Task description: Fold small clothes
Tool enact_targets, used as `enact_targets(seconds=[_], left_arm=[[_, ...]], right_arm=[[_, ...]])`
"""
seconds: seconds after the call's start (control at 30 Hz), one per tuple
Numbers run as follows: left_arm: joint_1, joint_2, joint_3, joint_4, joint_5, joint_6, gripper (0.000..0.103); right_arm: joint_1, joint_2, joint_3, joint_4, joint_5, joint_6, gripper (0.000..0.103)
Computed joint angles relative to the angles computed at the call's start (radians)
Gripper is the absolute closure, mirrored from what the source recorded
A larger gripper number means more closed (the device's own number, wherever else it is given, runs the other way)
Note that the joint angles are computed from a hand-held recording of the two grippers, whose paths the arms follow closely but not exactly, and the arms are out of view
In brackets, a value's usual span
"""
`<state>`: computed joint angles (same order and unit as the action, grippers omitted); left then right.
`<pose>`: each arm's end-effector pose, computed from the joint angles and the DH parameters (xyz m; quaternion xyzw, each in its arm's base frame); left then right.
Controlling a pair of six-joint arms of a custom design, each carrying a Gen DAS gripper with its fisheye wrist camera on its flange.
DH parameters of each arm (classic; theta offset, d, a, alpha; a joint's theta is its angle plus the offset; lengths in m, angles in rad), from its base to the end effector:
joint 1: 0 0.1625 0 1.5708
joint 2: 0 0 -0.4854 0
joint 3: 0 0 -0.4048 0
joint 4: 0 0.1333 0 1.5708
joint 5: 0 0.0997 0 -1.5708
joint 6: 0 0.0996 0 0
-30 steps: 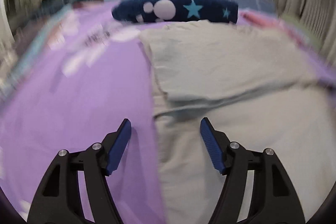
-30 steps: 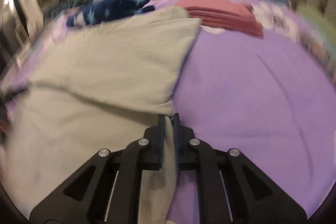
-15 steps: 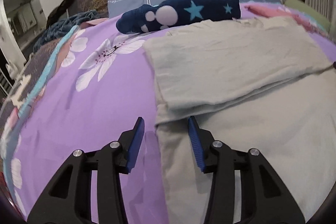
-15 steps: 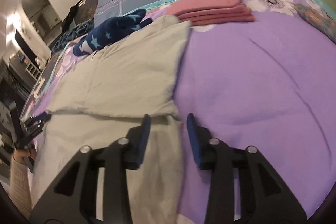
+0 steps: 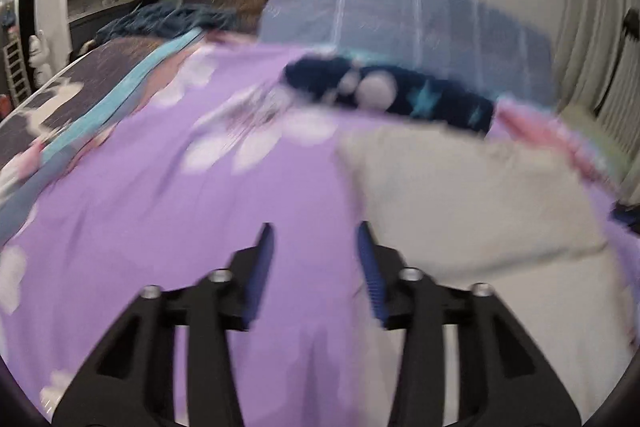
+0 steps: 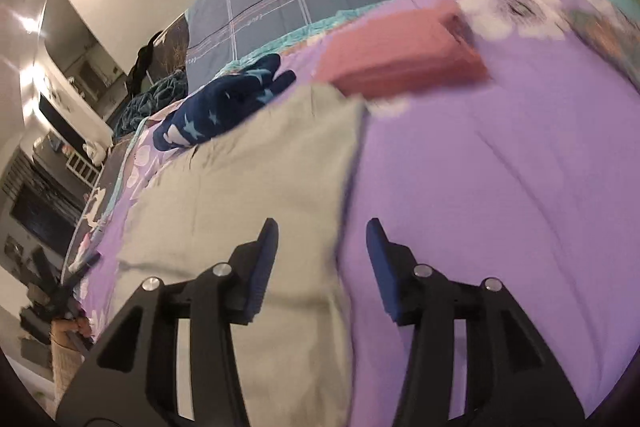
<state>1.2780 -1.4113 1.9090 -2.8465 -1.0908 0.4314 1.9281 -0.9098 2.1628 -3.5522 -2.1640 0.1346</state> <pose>0.0084 -0.5935 0.4555 0.2341 0.8724 -0.3523 0.2449 0.2664 -0.4917 0.1659 -0.0042 -0.8996 0.3969 0.1819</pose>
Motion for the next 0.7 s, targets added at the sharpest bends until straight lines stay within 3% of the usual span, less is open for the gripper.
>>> enact_targets(seconds=[0.1, 0.17, 0.2, 0.23, 0.3, 0.4, 0.5, 0.6, 0.7], left_arm=[[-0.027, 0.090, -0.052, -0.016, 0.007, 0.023, 0.055], [-0.033, 0.152, -0.086, 0.007, -0.003, 0.036, 0.054], [-0.041, 0.179, -0.087, 0.003, 0.040, 0.055, 0.050], [-0.046, 0.224, -0.090, -0.027, 0.125, 0.106, 0.049], [-0.036, 0.272, -0.106, -0.006, 0.207, 0.101, 0.039], [-0.012, 0.244, -0.135, 0.075, 0.150, 0.002, 0.029], [-0.006, 0.202, -0.122, 0.104, 0.120, -0.054, 0.030], [-0.004, 0.116, -0.056, 0.117, 0.049, -0.034, 0.030], [-0.004, 0.000, 0.034, 0.178, 0.015, -0.008, 0.029]], right_arm=[[-0.031, 0.031, -0.103, 0.092, -0.006, 0.018, 0.055], [-0.044, 0.068, -0.161, 0.094, -0.024, 0.006, 0.056], [-0.043, 0.092, -0.187, 0.100, -0.062, -0.014, 0.061], [-0.043, 0.129, -0.228, 0.143, -0.142, -0.052, 0.073], [-0.049, 0.177, -0.259, 0.150, -0.227, -0.123, 0.078], [-0.045, 0.177, -0.242, 0.094, -0.217, -0.139, 0.078], [-0.031, 0.134, -0.184, 0.079, -0.210, -0.049, 0.076], [0.009, 0.073, -0.065, 0.034, -0.187, -0.009, 0.065], [0.065, 0.024, 0.077, -0.005, -0.175, 0.024, 0.062]])
